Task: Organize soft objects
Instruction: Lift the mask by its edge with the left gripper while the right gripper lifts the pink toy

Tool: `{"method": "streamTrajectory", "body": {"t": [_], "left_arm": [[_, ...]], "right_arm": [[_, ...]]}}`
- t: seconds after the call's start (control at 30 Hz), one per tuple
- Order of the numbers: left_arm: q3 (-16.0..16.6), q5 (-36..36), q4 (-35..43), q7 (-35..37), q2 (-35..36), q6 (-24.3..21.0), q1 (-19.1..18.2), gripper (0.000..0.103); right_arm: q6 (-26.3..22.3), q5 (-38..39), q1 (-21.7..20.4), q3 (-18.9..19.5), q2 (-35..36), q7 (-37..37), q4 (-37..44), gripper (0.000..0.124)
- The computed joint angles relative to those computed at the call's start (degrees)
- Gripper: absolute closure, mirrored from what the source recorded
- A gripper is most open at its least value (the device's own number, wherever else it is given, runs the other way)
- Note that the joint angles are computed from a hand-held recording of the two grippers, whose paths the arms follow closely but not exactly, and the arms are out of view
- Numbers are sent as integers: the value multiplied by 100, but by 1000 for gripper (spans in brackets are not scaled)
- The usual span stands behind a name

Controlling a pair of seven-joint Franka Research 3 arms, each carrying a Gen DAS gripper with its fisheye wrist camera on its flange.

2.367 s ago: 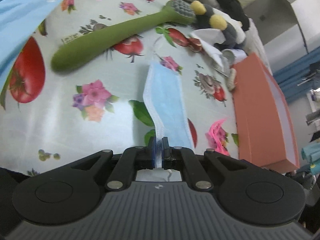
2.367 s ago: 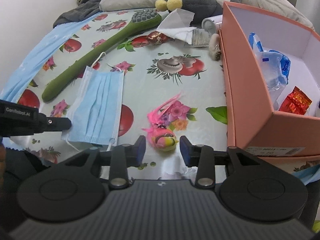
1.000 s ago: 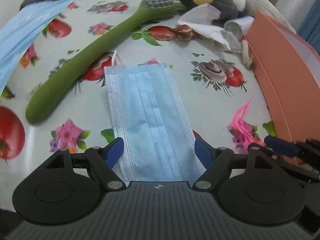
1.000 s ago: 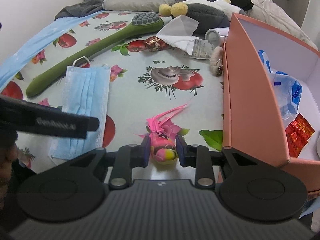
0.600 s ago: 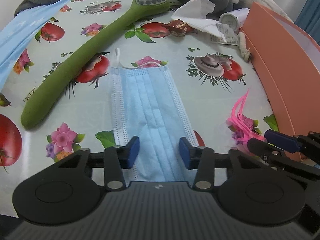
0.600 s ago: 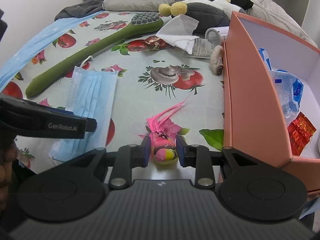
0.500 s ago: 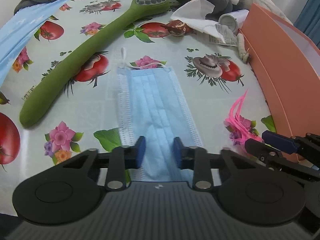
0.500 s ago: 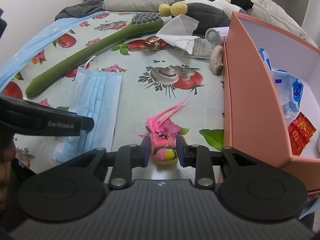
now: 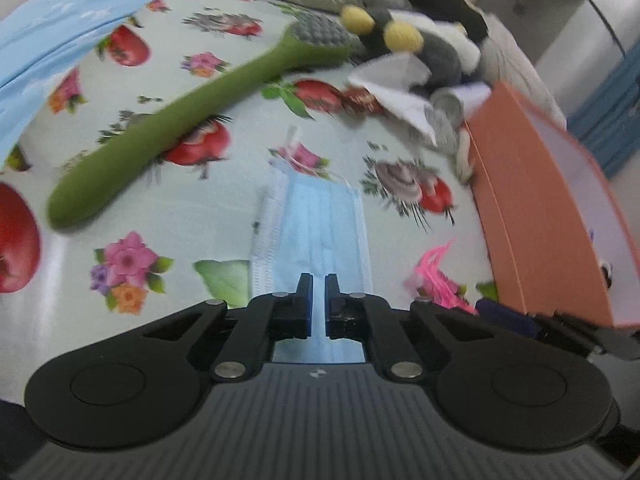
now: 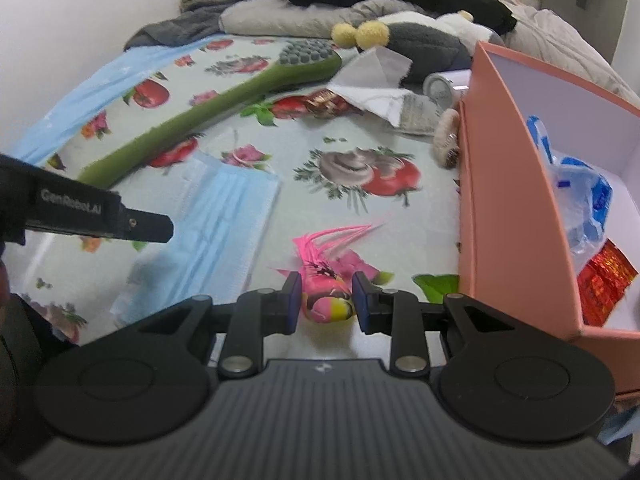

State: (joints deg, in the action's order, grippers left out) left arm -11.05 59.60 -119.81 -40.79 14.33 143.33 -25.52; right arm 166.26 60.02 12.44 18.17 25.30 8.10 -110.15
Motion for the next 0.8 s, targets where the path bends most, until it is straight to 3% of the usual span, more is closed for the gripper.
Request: {"method": "streamTrajectory", "body": {"t": [0.03,0.1,0.17,0.3,0.4,0.47,0.8], "left_arm": [[22,100,-96,-171,-92,3,-21,57],[6,191,-212,-341,-190,-123,-33,46],[-31,141,-261,-309,-174,-246,1,46],[98,513,-518,-903,-84,594,189,46],[164,1042,-541,-1417,-62,787,179,46],[210,1436,-505,-1713,-4,1124,226,46],[242,1535,7,-1403,409,1440,214,51]], "right_arm": [[-11,74,-40,64,-15,-109,-12,93],[10,119,-16,103,-41,-265,-57,93],[132,50,87,97,-46,-397,-128,93],[321,-496,329,-32,-3,-227,-279,93],[710,-327,64,372,7,-781,-415,93],[747,-377,29,417,21,-754,-422,93],[702,-442,-153,575,63,-698,-408,92]]}}
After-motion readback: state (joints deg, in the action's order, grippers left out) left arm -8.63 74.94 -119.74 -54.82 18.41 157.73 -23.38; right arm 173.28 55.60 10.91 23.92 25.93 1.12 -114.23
